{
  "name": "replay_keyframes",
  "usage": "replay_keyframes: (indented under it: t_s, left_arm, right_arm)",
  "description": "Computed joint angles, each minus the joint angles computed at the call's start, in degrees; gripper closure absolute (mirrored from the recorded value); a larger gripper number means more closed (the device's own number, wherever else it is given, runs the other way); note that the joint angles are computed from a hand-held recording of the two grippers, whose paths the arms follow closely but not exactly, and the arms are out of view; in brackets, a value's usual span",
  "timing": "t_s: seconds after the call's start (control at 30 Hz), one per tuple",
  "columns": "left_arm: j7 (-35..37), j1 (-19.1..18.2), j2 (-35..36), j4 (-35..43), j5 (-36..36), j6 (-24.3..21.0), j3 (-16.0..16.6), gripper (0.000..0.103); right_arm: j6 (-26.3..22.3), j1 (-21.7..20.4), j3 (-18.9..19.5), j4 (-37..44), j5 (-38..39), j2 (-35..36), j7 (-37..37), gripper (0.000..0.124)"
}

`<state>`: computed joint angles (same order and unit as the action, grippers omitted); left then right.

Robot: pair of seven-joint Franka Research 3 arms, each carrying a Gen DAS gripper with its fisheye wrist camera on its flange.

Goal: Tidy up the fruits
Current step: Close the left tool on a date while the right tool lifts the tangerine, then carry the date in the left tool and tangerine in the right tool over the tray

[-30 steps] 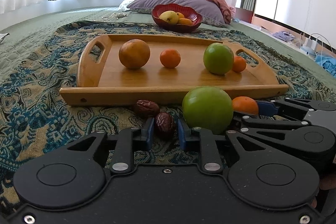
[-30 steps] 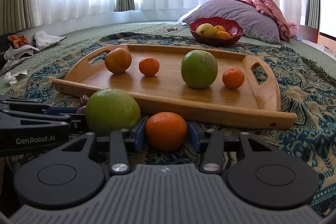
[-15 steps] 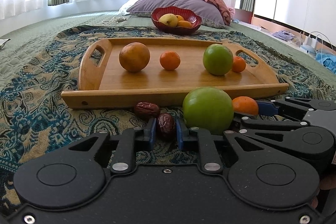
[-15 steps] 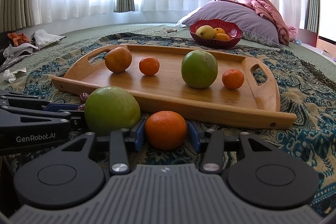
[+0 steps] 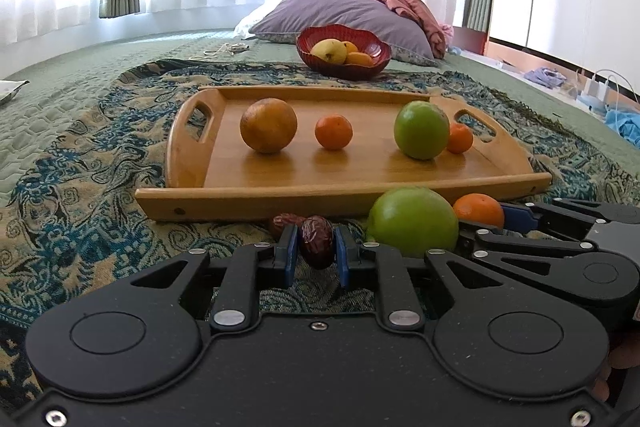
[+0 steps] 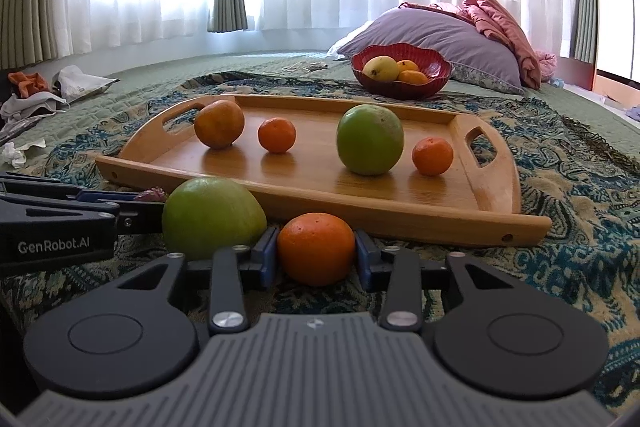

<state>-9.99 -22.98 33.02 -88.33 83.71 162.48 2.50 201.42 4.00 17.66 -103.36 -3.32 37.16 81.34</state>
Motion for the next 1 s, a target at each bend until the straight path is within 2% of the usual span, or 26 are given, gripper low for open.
replay_keyframes:
  t_s: [0.47,0.7,0.77,0.87,0.93,1.0]
  left_arm:
    - [-0.59,0.80,-0.16,2.42,1.14,0.58,0.29,0.084]
    - [1.93,2.89,1.39,7.45,-0.95,3.65,0.99,0.084]
    - [5.66,4.09,2.73,10.08,-4.76,4.98,0.78,0.084]
    - [15.53,6.67,5.91,15.26,-13.43,5.74,-1.06,0.084]
    - [23.34,8.37,8.82,19.78,-19.47,4.44,-3.16,0.084]
    - [32.47,10.67,12.51,25.23,-26.37,2.69,-6.70,0.084]
  right_arm:
    - [2.32,3.73,-4.46,0.21,4.06,-1.49,-0.31,0.080]
    - [1.57,3.80,-5.31,3.92,5.40,-0.95,0.07,0.080]
    - [0.51,3.61,-5.38,5.97,5.85,-0.50,0.12,0.080]
    - [-2.79,2.07,-4.12,10.35,6.00,0.72,0.63,0.080]
    - [-6.14,1.88,-4.13,14.63,6.98,2.08,0.37,0.080]
    - [-10.69,2.54,-4.96,20.03,8.91,3.95,-0.30,0.080]
